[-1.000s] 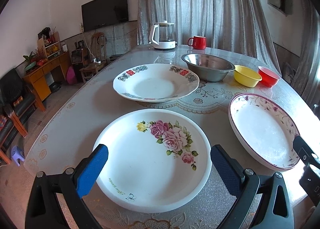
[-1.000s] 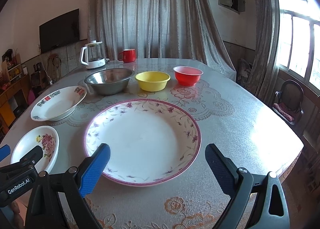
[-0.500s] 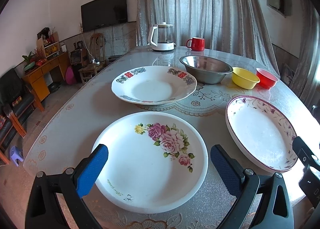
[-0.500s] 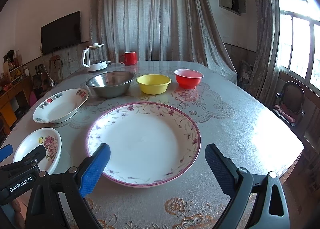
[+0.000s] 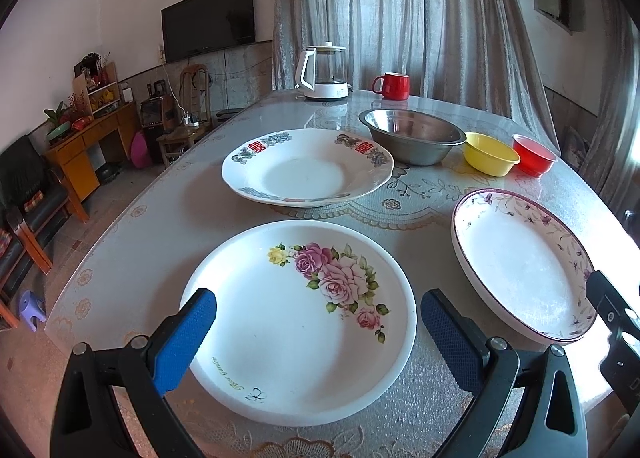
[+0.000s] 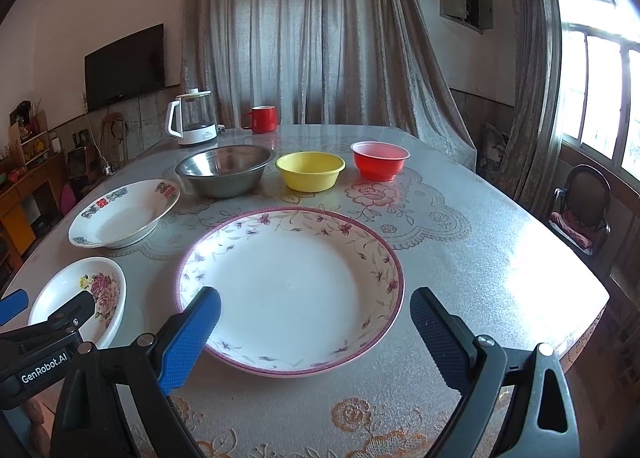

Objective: Organize plates and bowls

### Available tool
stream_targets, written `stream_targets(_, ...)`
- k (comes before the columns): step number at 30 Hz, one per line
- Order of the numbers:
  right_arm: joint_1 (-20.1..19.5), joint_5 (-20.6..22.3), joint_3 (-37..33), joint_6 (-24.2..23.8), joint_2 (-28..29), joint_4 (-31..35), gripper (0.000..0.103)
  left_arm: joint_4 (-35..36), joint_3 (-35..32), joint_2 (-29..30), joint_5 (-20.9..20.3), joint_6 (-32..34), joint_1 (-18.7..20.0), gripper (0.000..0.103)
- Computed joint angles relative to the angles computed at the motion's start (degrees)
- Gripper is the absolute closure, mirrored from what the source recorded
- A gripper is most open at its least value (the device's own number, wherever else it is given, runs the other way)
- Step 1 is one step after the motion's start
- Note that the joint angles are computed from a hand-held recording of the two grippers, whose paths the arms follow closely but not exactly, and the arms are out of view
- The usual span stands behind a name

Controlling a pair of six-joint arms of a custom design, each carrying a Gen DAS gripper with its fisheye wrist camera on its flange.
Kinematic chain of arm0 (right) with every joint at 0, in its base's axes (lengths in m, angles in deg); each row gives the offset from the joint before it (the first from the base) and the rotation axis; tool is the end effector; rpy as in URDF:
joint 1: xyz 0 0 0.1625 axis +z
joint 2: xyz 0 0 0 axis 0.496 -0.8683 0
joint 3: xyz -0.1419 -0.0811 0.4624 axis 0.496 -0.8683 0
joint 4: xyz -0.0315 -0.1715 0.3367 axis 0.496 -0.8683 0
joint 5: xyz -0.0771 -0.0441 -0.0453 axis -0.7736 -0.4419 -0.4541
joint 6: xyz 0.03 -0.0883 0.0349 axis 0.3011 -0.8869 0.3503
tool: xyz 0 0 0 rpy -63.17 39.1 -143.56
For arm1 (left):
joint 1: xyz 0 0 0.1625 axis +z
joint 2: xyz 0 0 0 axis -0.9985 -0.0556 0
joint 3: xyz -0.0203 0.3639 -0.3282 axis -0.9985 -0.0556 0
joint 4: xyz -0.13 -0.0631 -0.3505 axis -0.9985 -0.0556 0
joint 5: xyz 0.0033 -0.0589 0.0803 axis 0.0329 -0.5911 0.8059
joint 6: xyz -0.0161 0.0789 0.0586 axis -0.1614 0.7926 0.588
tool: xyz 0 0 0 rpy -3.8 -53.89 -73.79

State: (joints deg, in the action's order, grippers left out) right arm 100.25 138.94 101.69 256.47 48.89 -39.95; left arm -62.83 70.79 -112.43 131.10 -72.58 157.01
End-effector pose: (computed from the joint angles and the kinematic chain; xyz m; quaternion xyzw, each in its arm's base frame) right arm 0.3318 -0.3355 -0.0949 0.0594 -0.7810 0.4614 0.4166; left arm 0.0699 -0.3968 0.2017 0.1794 0.8380 -0.3845 0.3432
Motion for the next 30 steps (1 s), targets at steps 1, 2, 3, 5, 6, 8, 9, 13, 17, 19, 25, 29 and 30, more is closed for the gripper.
stream_targets(1, -0.02, -0.03, -0.03, 0.16, 0.00, 0.14, 0.005, 0.08, -0.03, 0.04, 0.06, 0.00, -0.01, 0.000)
stream_targets(2, 0.04, 0.03, -0.02, 0.14, 0.02, 0.10, 0.005, 0.04, -0.02, 0.09, 0.02, -0.02, -0.04, 0.000)
stream_targets(3, 0.06, 0.08, 0.05, -0.12, -0.01, -0.14, 0.005, -0.05, 0.04, 0.06, 0.07, 0.00, 0.00, 0.000)
stream_targets(5, 0.13, 0.05, 0.11, -0.13, -0.02, -0.22, 0.005, -0.17, 0.12, 0.04, 0.16, -0.04, -0.07, 0.000)
stream_targets(6, 0.17, 0.05, 0.25, -0.31, -0.06, -0.52, 0.005, -0.23, 0.16, 0.04, 0.13, -0.05, -0.12, 0.000)
stream_targets(8, 0.12, -0.01, 0.27, -0.26, -0.06, -0.44, 0.005, -0.14, 0.11, 0.16, 0.04, -0.12, -0.20, 0.000)
stream_targets(9, 0.05, -0.20, 0.28, -0.06, -0.09, -0.23, 0.005, -0.19, 0.10, 0.23, -0.02, -0.14, -0.21, 0.000)
stream_targets(13, -0.39, -1.13, 0.33, 0.90, -0.18, 0.99, 0.005, 0.35, -0.34, 0.94, 0.11, -0.33, -0.13, 0.000)
stream_targets(17, -0.96, -2.17, 1.03, 1.45, -0.55, 1.08, 0.005, 1.94, -1.05, 1.52, 2.77, -0.05, 0.59, 0.000)
stream_targets(19, -1.41, -4.07, 2.29, 0.51, -1.52, 0.07, 0.005, 6.71, -2.96, 1.06, 10.81, -0.51, 3.10, 0.000)
stream_targets(25, -5.24, -17.44, 9.18, 1.64, -8.10, -1.34, 0.005, 25.43, -13.27, 3.54, 29.23, -7.48, 8.62, 0.000)
stream_targets(29, -7.28, -19.87, 12.21, 4.09, -11.61, -1.20, 0.005, 26.38, -14.85, 4.18, 30.17, -5.88, 7.41, 0.000)
stream_targets(30, -7.92, -20.24, 12.74, 4.49, -12.23, -0.97, 0.005, 27.21, -15.47, 4.78, 29.60, -5.38, 6.84, 0.000)
